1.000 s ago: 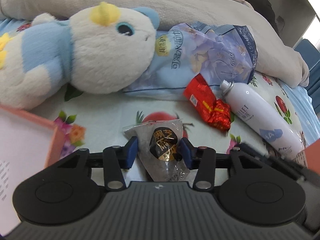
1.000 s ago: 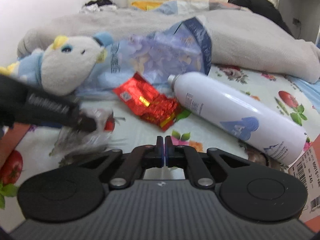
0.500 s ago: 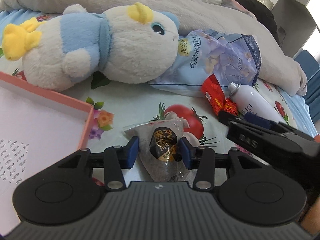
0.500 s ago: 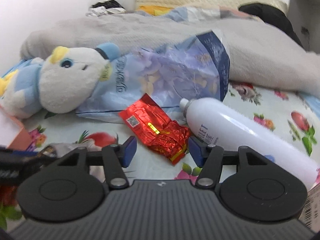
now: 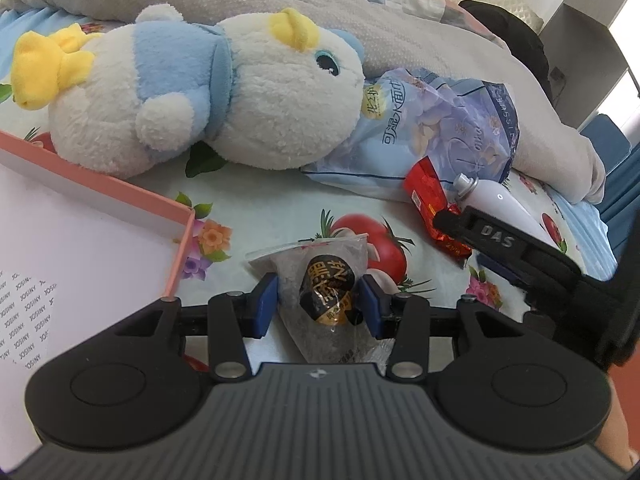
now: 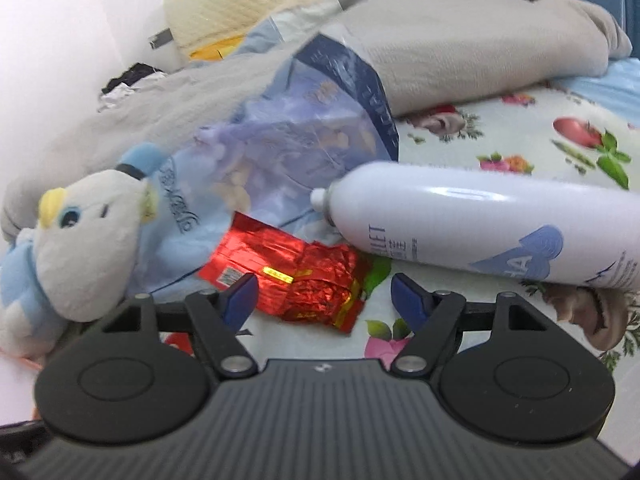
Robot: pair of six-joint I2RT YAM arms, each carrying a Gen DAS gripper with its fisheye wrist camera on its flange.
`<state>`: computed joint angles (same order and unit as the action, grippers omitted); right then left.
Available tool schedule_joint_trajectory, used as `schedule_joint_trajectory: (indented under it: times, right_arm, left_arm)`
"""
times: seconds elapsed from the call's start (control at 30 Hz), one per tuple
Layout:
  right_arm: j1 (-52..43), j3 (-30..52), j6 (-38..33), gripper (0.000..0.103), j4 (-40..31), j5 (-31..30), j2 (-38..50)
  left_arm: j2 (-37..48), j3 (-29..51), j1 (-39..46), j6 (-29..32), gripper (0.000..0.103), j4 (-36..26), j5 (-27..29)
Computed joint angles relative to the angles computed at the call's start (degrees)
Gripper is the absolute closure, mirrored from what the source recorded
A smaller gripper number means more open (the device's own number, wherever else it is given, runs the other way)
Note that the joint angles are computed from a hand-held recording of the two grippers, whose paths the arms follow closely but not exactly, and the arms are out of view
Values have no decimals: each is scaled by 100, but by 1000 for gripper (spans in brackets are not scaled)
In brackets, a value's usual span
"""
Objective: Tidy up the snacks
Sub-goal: 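Lift the dark-wrapped snack with the left tool while the right lifts the red candy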
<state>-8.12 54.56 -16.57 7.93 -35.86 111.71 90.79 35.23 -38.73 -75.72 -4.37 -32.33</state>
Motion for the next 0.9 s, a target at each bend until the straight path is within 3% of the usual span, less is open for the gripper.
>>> schedule_joint_trajectory:
  times: [0.07, 0.13, 0.2, 0.47, 0.9]
  right_arm:
    - [86, -76, -31, 39, 236, 100, 18]
    - [116, -91, -103, 56, 259, 127, 22]
    - [160, -103, -206, 58, 180, 187, -41]
    - [-8, -212, -837, 60, -592, 2, -504]
    - [-1183, -582, -2549, 60, -2087, -652, -1440]
  left_arm:
    - [12, -5, -11, 15, 53, 22, -23]
    - [7, -30, -19, 10, 53, 53, -38]
    - [-4, -42, -35, -16, 53, 54, -39]
    - [-130, -45, -242, -225, 54, -204, -81]
    - [-141, 316, -1434, -1545, 55, -1473, -467]
